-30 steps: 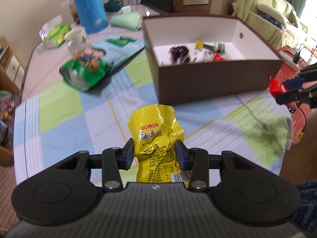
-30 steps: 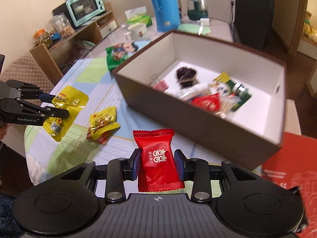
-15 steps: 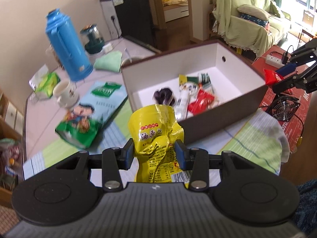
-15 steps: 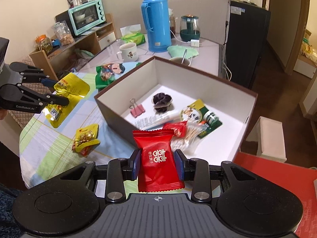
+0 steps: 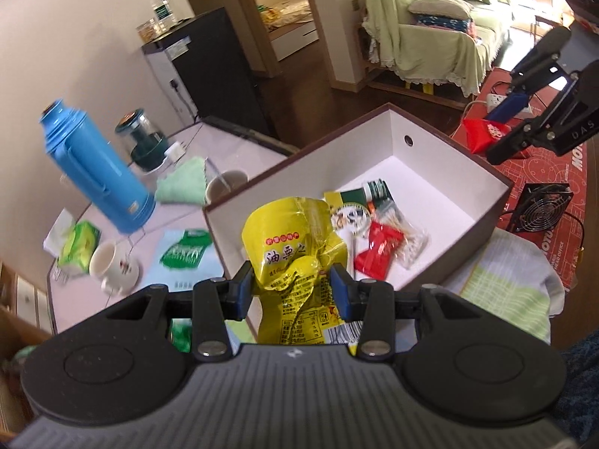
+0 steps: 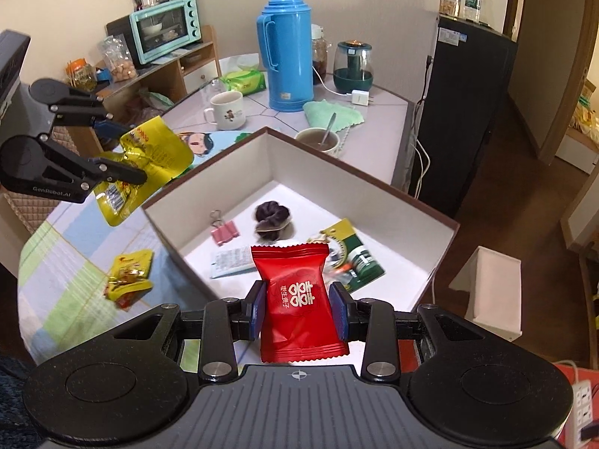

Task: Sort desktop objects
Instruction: 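Carry the yellow packet with the left tool while the right tool carries the candy over the box, then open the left tool dropping the yellow packet into the box while the right tool releases the candy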

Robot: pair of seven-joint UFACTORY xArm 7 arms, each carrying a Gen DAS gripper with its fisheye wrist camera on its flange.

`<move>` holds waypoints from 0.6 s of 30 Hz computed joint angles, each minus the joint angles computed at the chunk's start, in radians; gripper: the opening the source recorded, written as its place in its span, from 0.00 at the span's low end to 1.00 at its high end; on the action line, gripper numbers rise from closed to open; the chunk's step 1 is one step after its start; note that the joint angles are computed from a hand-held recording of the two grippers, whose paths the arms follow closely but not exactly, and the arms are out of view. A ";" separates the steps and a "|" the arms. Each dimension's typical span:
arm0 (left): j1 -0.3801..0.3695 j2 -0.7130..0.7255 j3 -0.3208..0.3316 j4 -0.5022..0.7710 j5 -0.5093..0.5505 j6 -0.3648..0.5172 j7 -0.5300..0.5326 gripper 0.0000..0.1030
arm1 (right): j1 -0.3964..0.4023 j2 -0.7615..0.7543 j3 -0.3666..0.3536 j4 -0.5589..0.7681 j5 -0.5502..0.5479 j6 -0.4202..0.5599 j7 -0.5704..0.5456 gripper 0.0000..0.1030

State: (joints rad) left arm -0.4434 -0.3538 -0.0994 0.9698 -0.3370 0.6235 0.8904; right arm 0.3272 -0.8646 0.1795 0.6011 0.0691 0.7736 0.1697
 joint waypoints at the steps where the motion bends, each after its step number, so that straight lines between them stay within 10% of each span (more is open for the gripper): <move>1: -0.001 0.024 -0.005 0.018 0.006 -0.002 0.002 0.36 | -0.005 0.015 -0.007 0.003 -0.007 -0.004 -0.011 0.35; 18: 0.002 0.341 -0.108 0.206 0.168 0.043 0.045 0.36 | -0.045 0.275 -0.082 0.053 -0.014 -0.017 -0.230 0.35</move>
State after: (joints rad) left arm -0.4411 -0.0128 -0.2078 1.1762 -0.1693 0.6669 0.9354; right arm 0.2818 -0.5899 0.0973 0.6539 0.0555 0.7571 -0.0604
